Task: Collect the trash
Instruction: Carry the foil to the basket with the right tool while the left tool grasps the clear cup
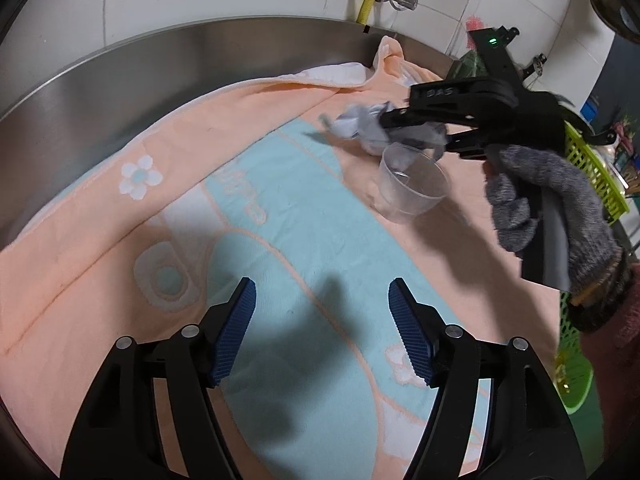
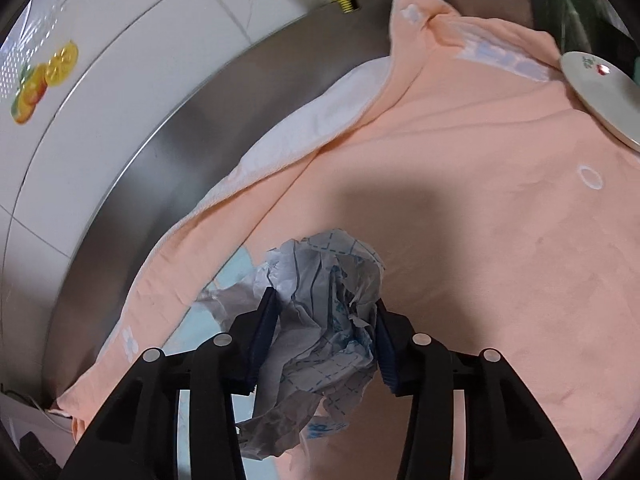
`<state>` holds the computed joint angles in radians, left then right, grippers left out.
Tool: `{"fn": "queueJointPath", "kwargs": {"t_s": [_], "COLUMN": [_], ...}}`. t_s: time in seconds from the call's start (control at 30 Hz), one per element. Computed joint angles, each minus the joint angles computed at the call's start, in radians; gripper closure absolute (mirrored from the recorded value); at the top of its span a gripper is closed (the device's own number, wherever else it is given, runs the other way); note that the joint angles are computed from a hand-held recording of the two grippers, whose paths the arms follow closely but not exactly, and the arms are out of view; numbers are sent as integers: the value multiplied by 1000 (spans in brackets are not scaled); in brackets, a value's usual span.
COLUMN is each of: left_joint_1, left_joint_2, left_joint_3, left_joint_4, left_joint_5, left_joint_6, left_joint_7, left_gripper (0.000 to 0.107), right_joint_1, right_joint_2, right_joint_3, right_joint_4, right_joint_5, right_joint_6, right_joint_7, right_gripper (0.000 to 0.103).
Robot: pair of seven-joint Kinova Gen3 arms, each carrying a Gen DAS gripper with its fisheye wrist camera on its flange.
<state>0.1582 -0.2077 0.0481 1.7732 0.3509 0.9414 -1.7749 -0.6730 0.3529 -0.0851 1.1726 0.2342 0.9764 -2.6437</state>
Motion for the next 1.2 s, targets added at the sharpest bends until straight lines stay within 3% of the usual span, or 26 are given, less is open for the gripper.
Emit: {"fn": "queueJointPath", "kwargs": {"t_s": [0.23,0.43,0.53,0.77,1.0,1.2], "left_joint_1": [26,62,88,116,150,149], "left_joint_2": [42,97,124,180,226,241], "left_joint_3": [47,129,117,143,137,131], "left_joint_4": [-29,-70,-90,-137,-166,-170], "left_joint_5": [-34,-172,-164,-238,-261,-210], "left_joint_6": [-49,-108,-114,-137,-145,-155], "left_joint_7": [20,110,102,159,175,137], "left_gripper": [29,25,25,25,25,30], "right_joint_1": [-18,-20,-24,-22,35,88], "right_joint_2": [-98,-206,-264,-396,-535,-597], "right_joint_3": [-6,-48,-83,-211,-346,-509], "right_joint_4": [92,196,239,328,433,481], "right_joint_5": [67,146,203,317,328,330], "right_joint_6": [-20,-19,9,115,185,330], "right_joint_7": [-49,-118,-163,-289,-404,-506], "right_gripper": [60,60,60,60,60,60]}}
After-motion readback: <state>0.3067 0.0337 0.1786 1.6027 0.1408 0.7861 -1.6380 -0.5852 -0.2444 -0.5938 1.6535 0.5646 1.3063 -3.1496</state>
